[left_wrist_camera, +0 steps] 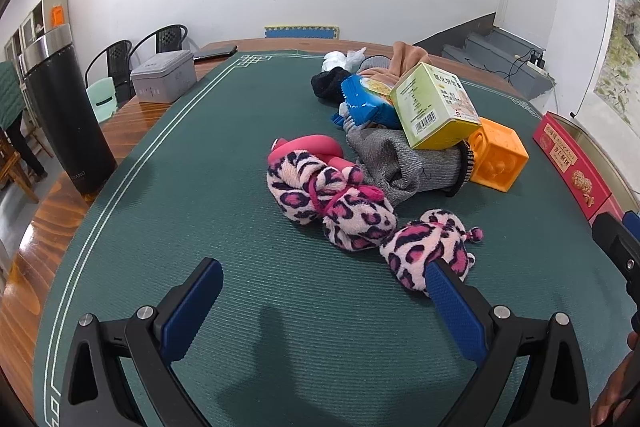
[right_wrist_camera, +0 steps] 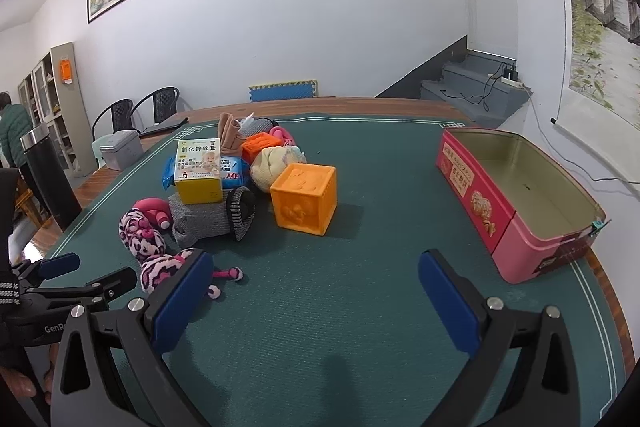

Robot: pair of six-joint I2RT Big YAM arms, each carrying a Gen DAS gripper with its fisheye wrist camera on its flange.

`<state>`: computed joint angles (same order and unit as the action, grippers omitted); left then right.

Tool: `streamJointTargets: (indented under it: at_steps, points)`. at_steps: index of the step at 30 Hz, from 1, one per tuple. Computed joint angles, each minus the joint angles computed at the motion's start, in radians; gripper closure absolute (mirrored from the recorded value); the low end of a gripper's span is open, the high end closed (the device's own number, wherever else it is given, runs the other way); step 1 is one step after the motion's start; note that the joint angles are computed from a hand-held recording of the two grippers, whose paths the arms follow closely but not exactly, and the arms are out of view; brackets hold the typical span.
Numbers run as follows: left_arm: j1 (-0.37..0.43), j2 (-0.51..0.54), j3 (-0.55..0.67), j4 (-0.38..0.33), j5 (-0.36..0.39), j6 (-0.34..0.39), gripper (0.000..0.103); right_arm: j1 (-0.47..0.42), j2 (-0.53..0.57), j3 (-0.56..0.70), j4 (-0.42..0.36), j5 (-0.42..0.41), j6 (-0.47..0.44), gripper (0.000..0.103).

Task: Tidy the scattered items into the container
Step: 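Move both tools toward the pink leopard-print plush pieces on the table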

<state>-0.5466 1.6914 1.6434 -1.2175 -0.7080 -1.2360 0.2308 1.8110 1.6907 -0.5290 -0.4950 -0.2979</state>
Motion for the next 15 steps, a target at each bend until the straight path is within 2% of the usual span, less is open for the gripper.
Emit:
streamJointTargets:
  at_steps: [4,11,15]
  points:
    - [0.009,-0.015,-0.016,0.034,0.029,0.030,0.000,-0.001,0.000,-0.001,0.001,-0.004,0.003,0.000]
    - [0.032,-0.016,0.043,-0.006,0.062,0.139,0.000,-0.002,-0.002,-0.001,-0.007,-0.013,-0.003,0.000]
    - [0.061,-0.024,0.048,0.052,0.104,0.222,0.000,-0.002,-0.005,-0.004,-0.001,-0.011,-0.001,0.000]
